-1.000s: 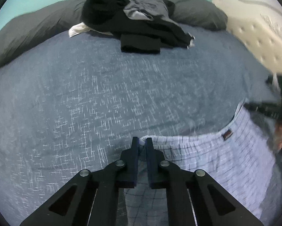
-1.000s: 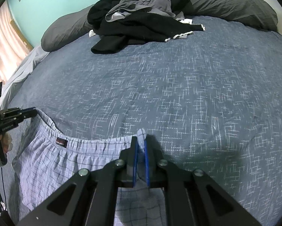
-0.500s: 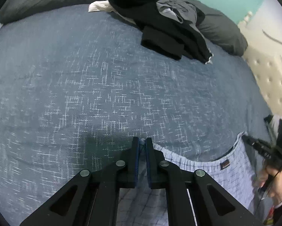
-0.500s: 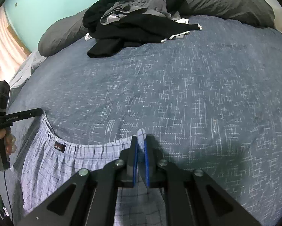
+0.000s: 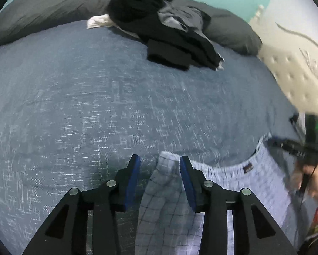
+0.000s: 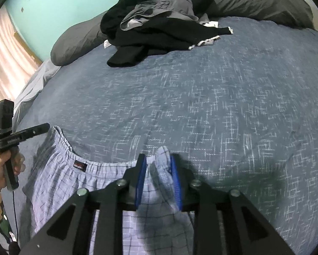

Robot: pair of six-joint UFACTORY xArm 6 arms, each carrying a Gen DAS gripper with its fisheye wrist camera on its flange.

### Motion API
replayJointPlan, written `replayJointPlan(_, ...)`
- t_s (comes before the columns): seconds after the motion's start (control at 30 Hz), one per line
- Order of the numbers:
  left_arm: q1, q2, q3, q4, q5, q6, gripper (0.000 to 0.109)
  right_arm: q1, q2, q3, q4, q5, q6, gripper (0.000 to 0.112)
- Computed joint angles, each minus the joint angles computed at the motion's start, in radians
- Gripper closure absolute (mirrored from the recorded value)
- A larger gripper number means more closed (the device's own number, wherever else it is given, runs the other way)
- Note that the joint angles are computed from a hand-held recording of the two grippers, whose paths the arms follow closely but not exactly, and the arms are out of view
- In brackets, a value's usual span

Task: Fold clothes

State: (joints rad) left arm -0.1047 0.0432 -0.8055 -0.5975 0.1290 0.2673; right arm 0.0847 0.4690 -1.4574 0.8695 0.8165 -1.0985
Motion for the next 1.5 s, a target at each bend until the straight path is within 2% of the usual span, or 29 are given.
replayJointPlan(0.13, -0.014, 0.029, -0.011, 0.06, 0.001, -0.006, 0.071, 0.016, -0.009, 0.014, -0.02, -0.015, -0.03, 0.089)
replayJointPlan(0.2, -0.014, 0.038, -0.011, 0.105, -0.006, -0.039, 0.088, 0.024, -0.011, 0.02, -0.035, -0.028, -0.04, 0.089)
replayJointPlan(0.27, -0.011, 0.048, -0.011, 0.169, -0.016, -0.092, 0.096, 0.033, -0.014, 0.033, -0.053, -0.061, -0.039, 0.089)
replayJointPlan(0.33, -0.013, 0.053, -0.011, 0.179, -0.022, -0.096, 0.099, 0.034, -0.013, 0.038, -0.058, -0.082, -0.037, 0.093)
replayJointPlan(0.37, -0.011, 0.046, -0.003, 0.205, -0.026, -0.117, 0.101, 0.034, -0.013, 0.04, -0.06, -0.092, -0.036, 0.1)
replayJointPlan(0.4, -0.012, 0.043, 0.0, 0.208, -0.027, -0.121, 0.101, 0.032, -0.012, 0.041, -0.059, -0.1, -0.033, 0.102)
replayJointPlan(0.6, -0.015, 0.029, 0.001, 0.076, -0.034, -0.067, 0.102, 0.017, -0.02, 0.039, -0.006, -0.099, -0.048, 0.106)
replayJointPlan(0.77, -0.003, 0.047, -0.023, 0.021, -0.012, -0.073, 0.102, 0.011, 0.007, -0.002, -0.014, -0.087, 0.016, 0.106)
replayJointPlan(0.83, 0.0, 0.057, -0.031, 0.029, -0.006, -0.098, 0.102, 0.014, 0.019, -0.012, -0.024, -0.087, 0.032, 0.106)
replayJointPlan(1.07, 0.017, 0.084, -0.05, 0.186, 0.021, -0.251, 0.101, 0.025, 0.077, -0.076, -0.089, -0.062, 0.125, 0.106)
replayJointPlan(1.17, 0.016, 0.081, -0.053, 0.158, 0.025, -0.234, 0.099, 0.012, 0.107, -0.128, -0.104, 0.005, 0.187, 0.106)
replayJointPlan(1.3, 0.028, 0.049, -0.038, 0.133, 0.042, -0.241, 0.089, -0.009, 0.124, -0.176, -0.128, 0.074, 0.275, 0.099)
replayJointPlan(1.37, 0.036, 0.012, -0.015, 0.134, 0.049, -0.25, 0.088, -0.018, 0.113, -0.175, -0.141, 0.078, 0.305, 0.089)
replayJointPlan(1.5, 0.048, -0.103, 0.071, 0.121, 0.057, -0.247, 0.078, -0.063, 0.036, -0.103, -0.114, 0.087, 0.293, 0.087)
